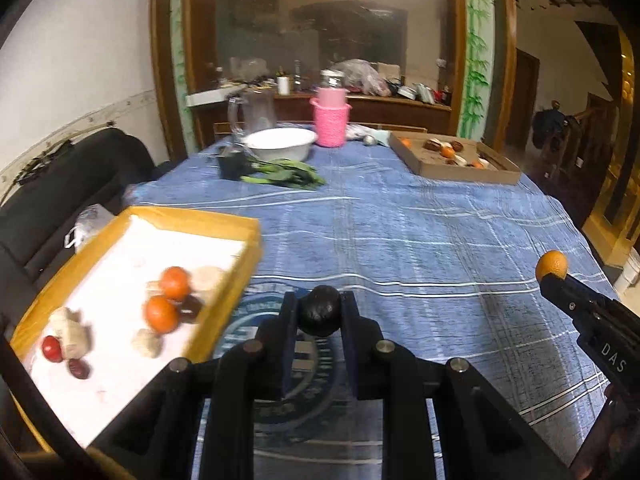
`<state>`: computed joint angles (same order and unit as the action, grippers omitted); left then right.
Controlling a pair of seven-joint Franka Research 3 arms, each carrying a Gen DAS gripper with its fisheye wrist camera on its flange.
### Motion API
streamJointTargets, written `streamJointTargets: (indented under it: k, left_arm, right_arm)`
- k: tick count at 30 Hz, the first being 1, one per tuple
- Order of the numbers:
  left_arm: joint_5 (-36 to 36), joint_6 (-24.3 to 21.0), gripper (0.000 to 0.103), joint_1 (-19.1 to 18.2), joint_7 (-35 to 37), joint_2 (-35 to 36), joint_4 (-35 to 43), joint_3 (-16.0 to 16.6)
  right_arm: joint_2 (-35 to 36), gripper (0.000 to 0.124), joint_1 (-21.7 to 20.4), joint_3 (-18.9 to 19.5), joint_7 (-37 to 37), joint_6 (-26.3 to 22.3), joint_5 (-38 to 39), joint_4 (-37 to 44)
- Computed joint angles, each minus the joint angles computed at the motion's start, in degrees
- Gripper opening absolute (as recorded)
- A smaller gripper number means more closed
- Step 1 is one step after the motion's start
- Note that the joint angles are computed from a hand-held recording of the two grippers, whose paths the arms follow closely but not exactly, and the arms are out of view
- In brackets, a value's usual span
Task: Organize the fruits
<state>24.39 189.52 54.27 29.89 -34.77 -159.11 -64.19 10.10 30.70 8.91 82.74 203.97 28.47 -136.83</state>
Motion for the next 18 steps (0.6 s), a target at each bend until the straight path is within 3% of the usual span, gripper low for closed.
streamJointTargets:
  k: [7,16,18]
  left_arm:
    - [-0.38,-1.5,0.023,-5.83,0.88,-1.75,-5.7,10.47]
    - [-1.45,-1.26,0.023,-4.7,2.52,-4.04,-12.18,18.53]
    - [-1.97,-1.2,0.023,-4.31,3.2,-3.33,-12.4,19.21]
  right_arm:
    - [0.7,0.027,0.78,2.21,0.6,-1.24,-3.87,2.7]
    - [4.34,0.027,-0.74,7.19,5.98,-3.31,-16.44,8.73]
    - [4.27,0.028,-6.56,11.32,12.18,-3.2,-22.75,8.06]
